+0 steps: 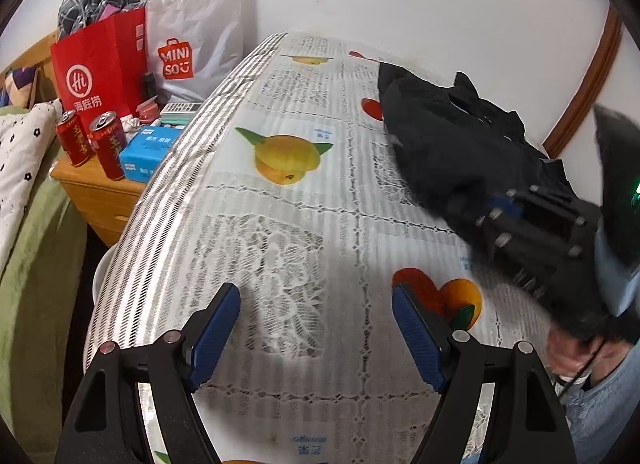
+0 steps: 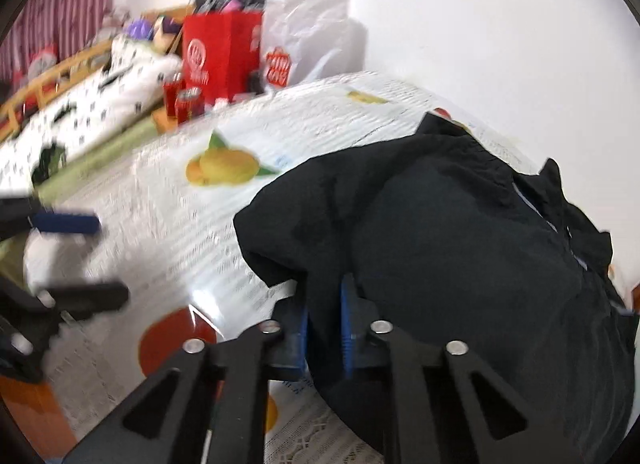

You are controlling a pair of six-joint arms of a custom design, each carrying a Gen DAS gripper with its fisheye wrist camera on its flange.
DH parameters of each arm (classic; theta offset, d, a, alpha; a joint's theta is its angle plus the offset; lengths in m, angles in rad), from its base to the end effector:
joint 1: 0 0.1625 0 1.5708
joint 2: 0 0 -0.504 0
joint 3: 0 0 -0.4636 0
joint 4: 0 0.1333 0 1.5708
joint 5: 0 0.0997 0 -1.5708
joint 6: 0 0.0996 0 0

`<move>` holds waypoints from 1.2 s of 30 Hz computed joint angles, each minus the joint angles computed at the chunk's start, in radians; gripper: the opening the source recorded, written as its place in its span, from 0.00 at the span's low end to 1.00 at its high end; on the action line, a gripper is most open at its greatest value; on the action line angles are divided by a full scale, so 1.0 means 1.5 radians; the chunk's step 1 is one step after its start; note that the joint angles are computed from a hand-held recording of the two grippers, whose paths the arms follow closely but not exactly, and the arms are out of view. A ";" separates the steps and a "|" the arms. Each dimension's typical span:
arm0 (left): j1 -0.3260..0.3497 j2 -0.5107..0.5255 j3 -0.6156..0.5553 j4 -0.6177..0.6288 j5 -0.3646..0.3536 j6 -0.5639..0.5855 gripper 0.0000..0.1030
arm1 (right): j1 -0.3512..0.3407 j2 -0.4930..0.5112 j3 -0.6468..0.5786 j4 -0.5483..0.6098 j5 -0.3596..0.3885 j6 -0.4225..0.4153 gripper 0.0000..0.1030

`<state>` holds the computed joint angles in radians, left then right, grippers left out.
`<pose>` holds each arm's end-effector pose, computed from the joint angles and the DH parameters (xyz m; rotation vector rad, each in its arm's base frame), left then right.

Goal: Fold large clothes

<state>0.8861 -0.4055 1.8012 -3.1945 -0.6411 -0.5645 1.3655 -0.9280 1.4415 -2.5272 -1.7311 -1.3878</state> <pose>-0.2488 -0.6417 -0.1307 0.0065 2.3591 -0.9095 -0.0559 -0.8445 0.2921 1.4656 -2.2707 0.2702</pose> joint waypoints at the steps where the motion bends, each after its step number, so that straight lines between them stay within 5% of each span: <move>1: -0.001 0.002 -0.004 0.004 0.001 0.000 0.75 | -0.001 -0.002 -0.016 0.027 0.015 0.025 0.09; 10: -0.020 0.030 -0.061 0.014 0.016 0.043 0.75 | -0.051 0.010 -0.190 0.101 0.228 0.260 0.07; 14: -0.029 0.053 -0.102 0.017 0.020 0.076 0.74 | -0.077 0.045 -0.280 0.120 0.235 0.389 0.07; 17: -0.033 0.071 -0.135 0.020 0.011 0.103 0.75 | -0.087 0.066 -0.322 0.129 0.192 0.429 0.07; 22: -0.038 0.105 -0.186 0.043 -0.010 0.137 0.75 | -0.096 0.078 -0.347 0.152 0.130 0.423 0.14; 30: -0.044 0.154 -0.252 0.065 -0.086 0.186 0.75 | -0.118 0.056 -0.343 0.125 0.083 0.294 0.21; 36: -0.049 0.194 -0.316 0.101 -0.108 0.201 0.73 | -0.140 0.083 -0.416 0.094 0.023 0.269 0.29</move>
